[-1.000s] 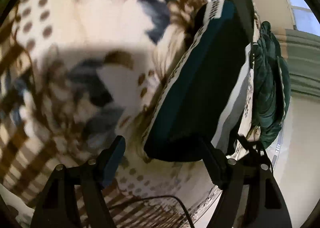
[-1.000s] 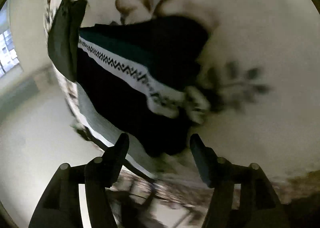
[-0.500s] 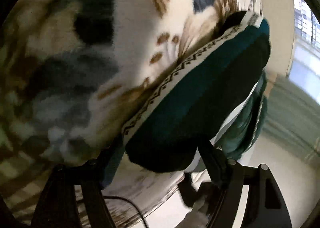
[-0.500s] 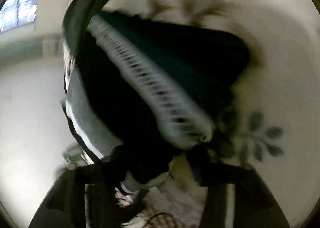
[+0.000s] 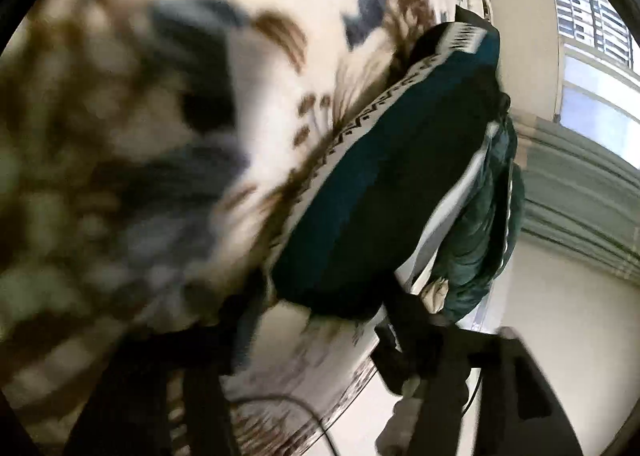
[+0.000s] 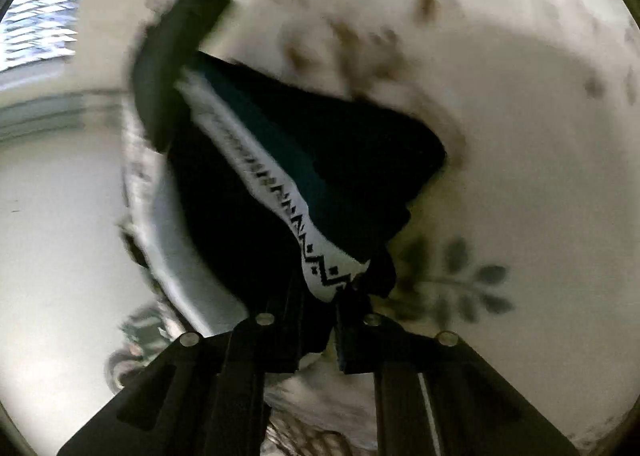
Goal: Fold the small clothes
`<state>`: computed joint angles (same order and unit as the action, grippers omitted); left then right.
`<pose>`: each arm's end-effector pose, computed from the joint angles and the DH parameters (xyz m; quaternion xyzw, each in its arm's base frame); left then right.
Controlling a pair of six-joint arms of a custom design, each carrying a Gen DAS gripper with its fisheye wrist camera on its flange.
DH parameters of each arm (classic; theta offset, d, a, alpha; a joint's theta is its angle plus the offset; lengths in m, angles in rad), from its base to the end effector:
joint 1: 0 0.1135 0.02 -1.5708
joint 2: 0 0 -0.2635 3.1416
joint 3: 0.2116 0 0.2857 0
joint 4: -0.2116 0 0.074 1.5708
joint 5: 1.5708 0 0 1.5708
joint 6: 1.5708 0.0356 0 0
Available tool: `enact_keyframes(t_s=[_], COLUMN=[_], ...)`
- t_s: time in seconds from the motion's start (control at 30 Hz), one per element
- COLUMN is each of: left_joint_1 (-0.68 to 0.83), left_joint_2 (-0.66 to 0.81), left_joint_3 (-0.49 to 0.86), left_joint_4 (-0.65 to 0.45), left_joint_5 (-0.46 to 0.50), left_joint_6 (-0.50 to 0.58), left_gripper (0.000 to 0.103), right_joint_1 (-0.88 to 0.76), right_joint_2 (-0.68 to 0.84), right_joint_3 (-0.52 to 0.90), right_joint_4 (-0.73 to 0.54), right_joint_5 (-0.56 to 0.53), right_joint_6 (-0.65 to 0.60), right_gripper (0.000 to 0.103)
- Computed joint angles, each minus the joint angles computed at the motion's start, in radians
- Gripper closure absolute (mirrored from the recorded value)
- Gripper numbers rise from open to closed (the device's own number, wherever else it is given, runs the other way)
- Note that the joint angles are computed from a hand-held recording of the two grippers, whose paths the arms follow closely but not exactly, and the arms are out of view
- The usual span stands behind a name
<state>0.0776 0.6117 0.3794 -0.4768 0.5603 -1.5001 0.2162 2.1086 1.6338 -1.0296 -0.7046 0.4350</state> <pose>0.1699 -0.0058 0.1911 -0.5382 0.6972 -0.4523 0.1400 0.4224 0.1164 0.1646 -0.0910 -0.9337 -0.3367 0.0808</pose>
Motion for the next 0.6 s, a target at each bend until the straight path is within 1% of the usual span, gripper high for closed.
enact_keyframes(t_s=[0.03, 0.07, 0.1, 0.13, 0.17, 0.2, 0.23, 0.3, 0.33, 0.37, 0.4, 0.43, 0.47, 0.5, 0.57, 0.6], left_joint_1=[0.033, 0.054, 0.092, 0.111, 0.132, 0.121, 0.131, 0.119, 0.105, 0.104, 0.104, 0.090, 0.114, 0.102, 0.079, 0.082], left_joint_2=[-0.006, -0.008, 0.006, 0.039, 0.075, 0.125, 0.219, 0.389, 0.443, 0.532, 0.596, 0.645, 0.643, 0.657, 0.667, 0.663], left_joint_3=[0.043, 0.074, 0.115, 0.152, 0.178, 0.195, 0.221, 0.254, 0.264, 0.295, 0.321, 0.343, 0.327, 0.338, 0.350, 0.354], left_joint_4=[-0.083, -0.134, -0.193, -0.221, -0.223, -0.192, -0.147, -0.019, 0.020, 0.070, 0.108, 0.156, 0.157, 0.174, 0.192, 0.199], left_joint_5=[0.026, 0.034, 0.041, 0.027, 0.002, -0.031, -0.047, -0.066, -0.071, -0.066, -0.066, -0.075, -0.048, -0.055, -0.084, -0.086], left_joint_6=[0.072, 0.123, 0.203, 0.269, 0.343, 0.377, 0.445, 0.503, 0.520, 0.555, 0.578, 0.582, 0.626, 0.642, 0.662, 0.670], left_gripper=[0.028, 0.027, 0.024, 0.018, 0.018, 0.018, 0.018, 0.018, 0.018, 0.018, 0.018, 0.014, 0.008, 0.008, 0.008, 0.013], right_joint_1=[-0.006, -0.014, -0.024, -0.031, -0.035, -0.040, -0.046, -0.057, -0.062, -0.063, -0.064, -0.063, -0.059, -0.052, -0.035, -0.026], right_joint_2=[-0.003, -0.013, -0.030, -0.046, -0.048, -0.042, -0.037, 0.018, 0.038, 0.064, 0.069, 0.067, 0.063, 0.063, 0.073, 0.078], right_joint_3=[0.005, 0.007, 0.003, -0.003, 0.004, 0.003, -0.008, -0.029, -0.058, -0.068, -0.097, -0.119, -0.141, -0.147, -0.134, -0.130], right_joint_4=[-0.011, -0.020, -0.021, -0.016, -0.027, -0.027, -0.016, 0.046, 0.124, 0.205, 0.302, 0.376, 0.460, 0.511, 0.548, 0.568], right_joint_5=[-0.008, -0.016, -0.026, -0.030, -0.019, -0.020, -0.039, -0.113, -0.151, -0.184, -0.214, -0.230, -0.248, -0.259, -0.260, -0.257], right_joint_6=[0.000, -0.008, -0.017, -0.024, -0.041, -0.052, -0.056, -0.037, 0.001, 0.042, 0.090, 0.132, 0.178, 0.204, 0.223, 0.241], right_gripper=[0.061, 0.054, 0.045, 0.036, 0.031, 0.026, 0.026, 0.026, 0.026, 0.026, 0.022, 0.021, 0.021, 0.021, 0.021, 0.021])
